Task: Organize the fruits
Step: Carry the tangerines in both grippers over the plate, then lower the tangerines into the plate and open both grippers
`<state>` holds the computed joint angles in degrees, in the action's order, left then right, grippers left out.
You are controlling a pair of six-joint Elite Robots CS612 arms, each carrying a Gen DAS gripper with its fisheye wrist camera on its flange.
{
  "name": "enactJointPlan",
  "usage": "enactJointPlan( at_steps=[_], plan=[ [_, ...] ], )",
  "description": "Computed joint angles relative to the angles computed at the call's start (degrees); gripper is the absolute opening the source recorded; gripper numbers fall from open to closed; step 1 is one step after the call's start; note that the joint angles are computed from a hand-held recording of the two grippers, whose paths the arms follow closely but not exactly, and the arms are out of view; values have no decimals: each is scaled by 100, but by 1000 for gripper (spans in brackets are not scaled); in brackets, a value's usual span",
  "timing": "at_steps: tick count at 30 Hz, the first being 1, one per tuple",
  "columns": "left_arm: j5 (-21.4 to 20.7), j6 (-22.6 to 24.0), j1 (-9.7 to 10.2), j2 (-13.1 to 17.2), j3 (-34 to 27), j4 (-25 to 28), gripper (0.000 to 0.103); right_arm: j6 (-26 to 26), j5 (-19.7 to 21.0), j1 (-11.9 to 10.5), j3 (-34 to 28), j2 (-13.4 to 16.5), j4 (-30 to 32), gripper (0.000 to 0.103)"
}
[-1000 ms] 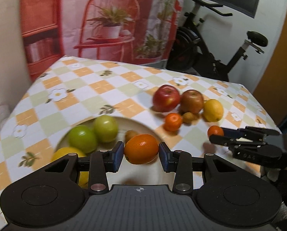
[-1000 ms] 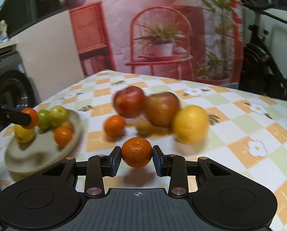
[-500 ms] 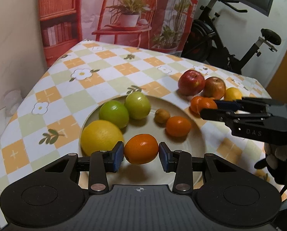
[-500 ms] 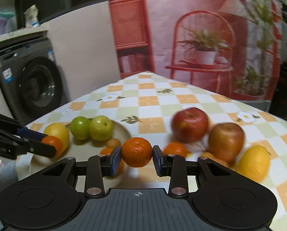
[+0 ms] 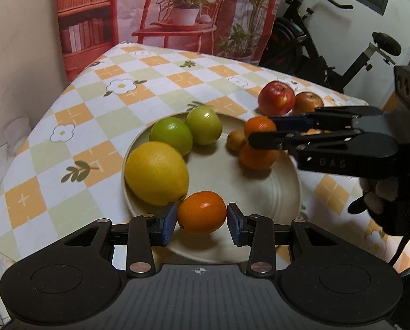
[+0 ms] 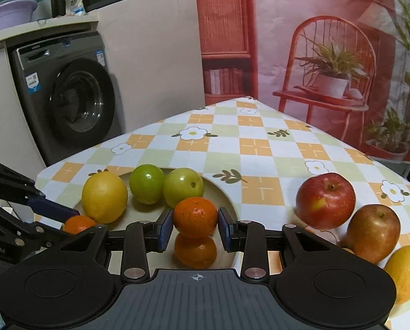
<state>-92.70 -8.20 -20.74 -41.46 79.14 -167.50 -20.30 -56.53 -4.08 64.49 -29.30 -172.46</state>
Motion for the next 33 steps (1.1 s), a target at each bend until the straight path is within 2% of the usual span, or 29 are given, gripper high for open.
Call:
enactJointPlan(
  at_steps=[8,20,33],
  plan=[
    [227,-78,-2,0,10,75,42,124,147,-45,331,-138,-249,32],
    [321,-53,-27,24,7,42,42,-77,-18,-68,747,-322,-200,32],
    [287,-100,-20,52,9,-66,42,-698,-450,60,328,-165,378,32]
  ],
)
